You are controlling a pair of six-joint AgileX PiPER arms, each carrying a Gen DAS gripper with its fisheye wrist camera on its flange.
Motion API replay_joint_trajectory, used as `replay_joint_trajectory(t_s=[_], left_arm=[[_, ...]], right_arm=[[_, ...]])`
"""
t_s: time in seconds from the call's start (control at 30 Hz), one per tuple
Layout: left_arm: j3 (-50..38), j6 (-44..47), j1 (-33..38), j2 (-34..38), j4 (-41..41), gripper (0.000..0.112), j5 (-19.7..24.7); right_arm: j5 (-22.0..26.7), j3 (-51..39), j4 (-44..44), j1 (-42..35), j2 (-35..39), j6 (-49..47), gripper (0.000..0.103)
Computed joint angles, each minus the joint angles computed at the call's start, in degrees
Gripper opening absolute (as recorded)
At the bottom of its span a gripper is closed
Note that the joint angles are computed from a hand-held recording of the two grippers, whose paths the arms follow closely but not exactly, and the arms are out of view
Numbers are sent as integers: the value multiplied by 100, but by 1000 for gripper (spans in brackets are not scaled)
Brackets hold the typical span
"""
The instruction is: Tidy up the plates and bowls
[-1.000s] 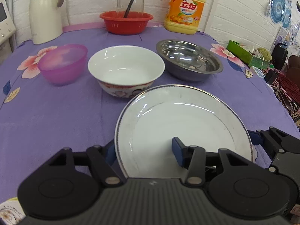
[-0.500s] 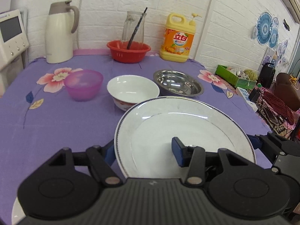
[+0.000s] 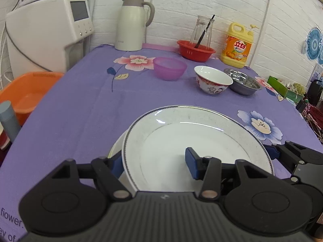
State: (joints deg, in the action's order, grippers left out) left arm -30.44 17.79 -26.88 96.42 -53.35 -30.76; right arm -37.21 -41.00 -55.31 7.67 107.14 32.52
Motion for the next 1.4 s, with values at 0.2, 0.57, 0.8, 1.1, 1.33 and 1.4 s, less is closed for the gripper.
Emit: replay_joint_trajectory(t_s=[0.2,0.57,0.8,1.1,1.33,1.4], left_arm=[[317,-1220,233,152,1227,49,-187],[465,-1909,428,294,2153,63,-445],[519,-1154,227,-123,1085,72,-575],[398,-699,-134,-385,869,73,-743],[6,-783,-301,-192,1003,73,-474],[-130,-777,-402,-71,972,73,-456]], right_arm=[[81,277,974,334,-5,-900,103],[209,209,911,344,97,-799,103],[-243,423,890,182,-177,-945,103],[-489,384,364,-313,-196,-425,103],[-531,240,199,-959,-82,-57,103],[-498,145,10,-1161,-8,224,103]])
